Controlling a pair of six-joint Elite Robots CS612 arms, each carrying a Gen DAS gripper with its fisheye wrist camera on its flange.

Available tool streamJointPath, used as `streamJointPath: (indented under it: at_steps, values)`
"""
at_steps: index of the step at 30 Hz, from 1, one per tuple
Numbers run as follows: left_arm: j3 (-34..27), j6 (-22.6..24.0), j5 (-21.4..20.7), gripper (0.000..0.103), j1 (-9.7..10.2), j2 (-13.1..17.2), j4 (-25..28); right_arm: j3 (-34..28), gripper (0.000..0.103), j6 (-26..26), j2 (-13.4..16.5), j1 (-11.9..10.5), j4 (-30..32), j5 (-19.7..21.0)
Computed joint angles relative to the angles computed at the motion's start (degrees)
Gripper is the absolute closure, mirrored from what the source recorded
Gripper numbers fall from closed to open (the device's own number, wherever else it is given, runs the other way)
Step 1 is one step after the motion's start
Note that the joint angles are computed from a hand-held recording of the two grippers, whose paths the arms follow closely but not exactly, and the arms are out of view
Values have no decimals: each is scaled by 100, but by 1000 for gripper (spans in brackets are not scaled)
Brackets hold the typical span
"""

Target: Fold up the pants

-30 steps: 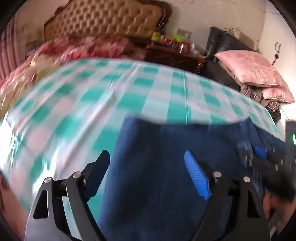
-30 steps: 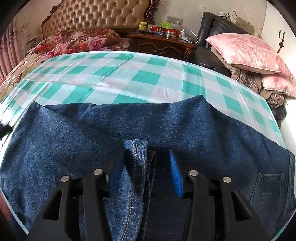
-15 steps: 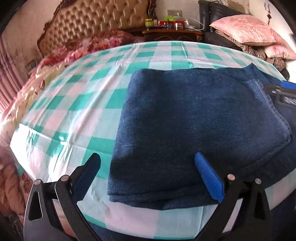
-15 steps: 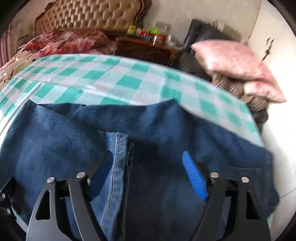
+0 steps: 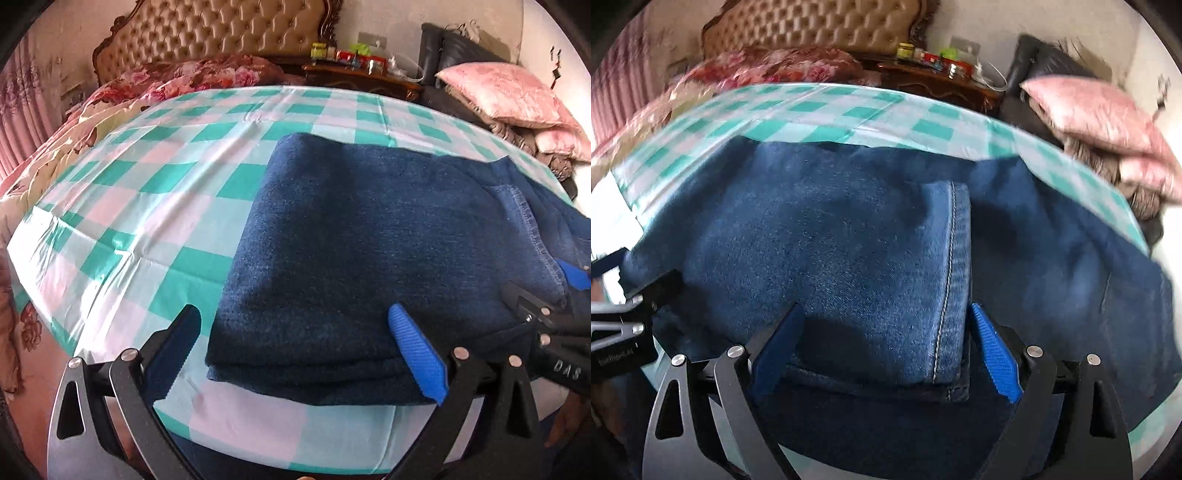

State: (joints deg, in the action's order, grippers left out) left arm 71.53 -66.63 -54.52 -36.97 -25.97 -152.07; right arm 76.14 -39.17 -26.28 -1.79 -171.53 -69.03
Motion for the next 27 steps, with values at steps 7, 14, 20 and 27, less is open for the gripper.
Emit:
streamJointPath:
  at_steps: [7,14,20,27]
  values:
    - [281,207,-230,2,25,0,-956,-45,17,157,14,-32,218,131]
    - [288,484,-350,1,53,8,-1059,-34,17,358,-35,-28,379,38]
    - [256,677,-517,1,96,-2,-961,8,17,276,-78,-62,535,78]
    - [604,393,-610,24,105,-135,-1464,292,17,177,-203,-81,-705,278]
